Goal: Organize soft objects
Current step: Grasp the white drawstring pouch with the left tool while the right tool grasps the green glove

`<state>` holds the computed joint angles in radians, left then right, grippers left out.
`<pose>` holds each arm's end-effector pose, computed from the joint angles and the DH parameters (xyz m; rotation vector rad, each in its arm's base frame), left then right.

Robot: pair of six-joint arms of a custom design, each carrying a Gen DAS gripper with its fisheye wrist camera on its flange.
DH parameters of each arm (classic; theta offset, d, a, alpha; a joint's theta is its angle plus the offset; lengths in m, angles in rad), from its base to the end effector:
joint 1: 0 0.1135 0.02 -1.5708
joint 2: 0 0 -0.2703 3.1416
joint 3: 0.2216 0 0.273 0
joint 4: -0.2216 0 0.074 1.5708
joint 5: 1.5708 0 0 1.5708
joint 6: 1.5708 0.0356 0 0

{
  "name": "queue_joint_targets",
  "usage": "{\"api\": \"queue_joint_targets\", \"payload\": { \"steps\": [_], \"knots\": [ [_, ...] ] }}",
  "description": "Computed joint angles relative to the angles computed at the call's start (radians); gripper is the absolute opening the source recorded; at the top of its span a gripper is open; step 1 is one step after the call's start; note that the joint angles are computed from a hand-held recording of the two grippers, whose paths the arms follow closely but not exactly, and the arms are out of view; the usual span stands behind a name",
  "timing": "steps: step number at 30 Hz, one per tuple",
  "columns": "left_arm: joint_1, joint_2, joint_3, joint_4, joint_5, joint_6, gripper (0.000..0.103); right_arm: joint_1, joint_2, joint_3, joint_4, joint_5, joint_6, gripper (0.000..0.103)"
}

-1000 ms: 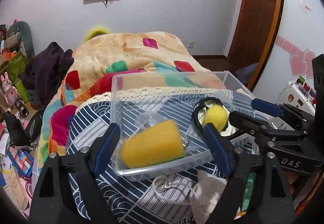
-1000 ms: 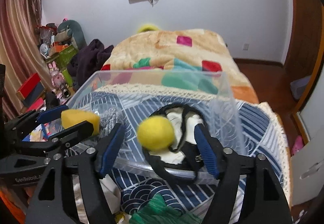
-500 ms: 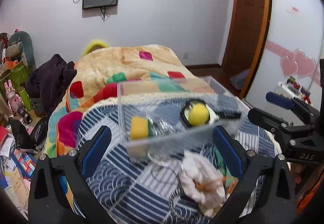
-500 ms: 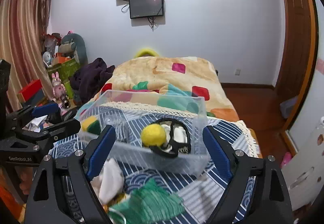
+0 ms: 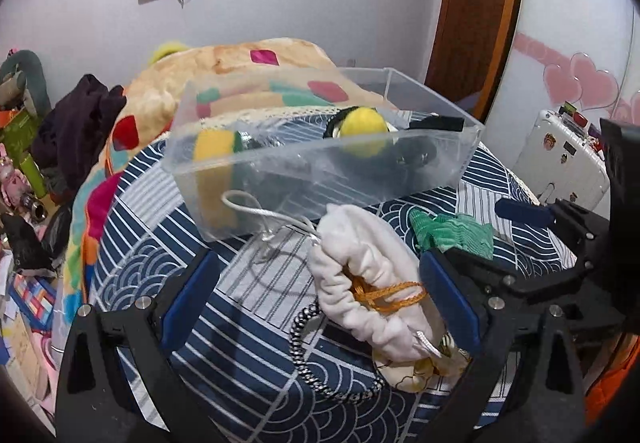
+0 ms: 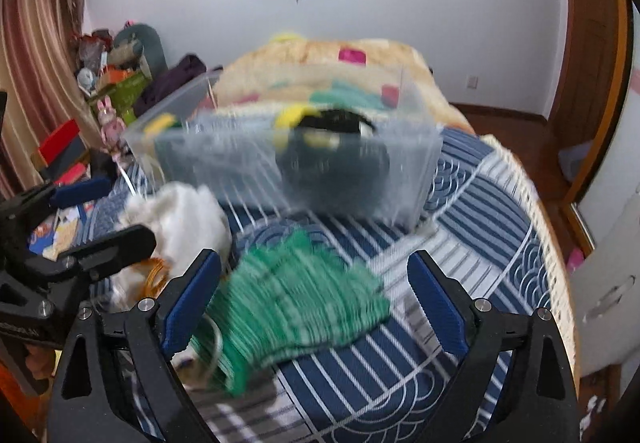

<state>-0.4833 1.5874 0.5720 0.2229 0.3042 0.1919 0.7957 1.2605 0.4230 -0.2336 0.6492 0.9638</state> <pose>0.2533 -0.1450 0.1122 0.9249 2.1852 -0.5002 0.1619 0.1345 0.1233 0.3961 2.3117 -0.0417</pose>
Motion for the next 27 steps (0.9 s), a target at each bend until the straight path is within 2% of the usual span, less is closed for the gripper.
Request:
{"api": "queue_joint_targets", "payload": {
  "steps": [4, 5, 7, 9, 10, 12, 15, 18, 20, 27],
  "knots": [
    [-0.013, 0.032, -0.007, 0.045, -0.015, -0.020, 0.101, -0.006, -0.017, -0.038, 0.035, -0.033, 0.007, 0.088],
    [-0.018, 0.042, -0.007, 0.054, -0.019, -0.025, 0.099, -0.015, -0.031, -0.056, 0.061, -0.056, -0.005, 0.083],
    [-0.025, 0.063, 0.006, 0.039, -0.014, -0.023, 0.089, -0.003, -0.038, -0.074, 0.081, -0.065, 0.002, 0.074],
    [-0.034, 0.085, 0.021, 0.019, -0.001, -0.017, 0.074, 0.019, -0.027, -0.075, 0.096, -0.056, 0.004, 0.059],
    [-0.034, 0.091, 0.024, 0.018, 0.007, -0.019, 0.071, 0.014, -0.033, -0.087, 0.117, -0.068, -0.006, 0.056],
    [-0.037, 0.088, 0.020, 0.017, 0.026, -0.025, 0.056, 0.004, -0.052, -0.106, 0.148, -0.088, -0.017, 0.043],
    [-0.044, 0.053, -0.012, 0.042, 0.024, -0.022, 0.037, 0.020, -0.069, -0.111, 0.142, -0.070, -0.006, 0.029],
    [-0.038, 0.015, -0.038, 0.046, 0.032, -0.006, 0.025, 0.067, -0.063, -0.082, 0.064, 0.009, 0.043, 0.024],
    [-0.033, -0.007, -0.053, 0.047, 0.032, -0.004, 0.022, 0.087, -0.089, -0.081, 0.027, 0.043, 0.069, 0.023],
    [0.025, -0.121, -0.082, -0.001, 0.070, 0.005, 0.019, 0.164, -0.222, -0.070, -0.155, 0.169, 0.162, 0.023]
  ]
}}
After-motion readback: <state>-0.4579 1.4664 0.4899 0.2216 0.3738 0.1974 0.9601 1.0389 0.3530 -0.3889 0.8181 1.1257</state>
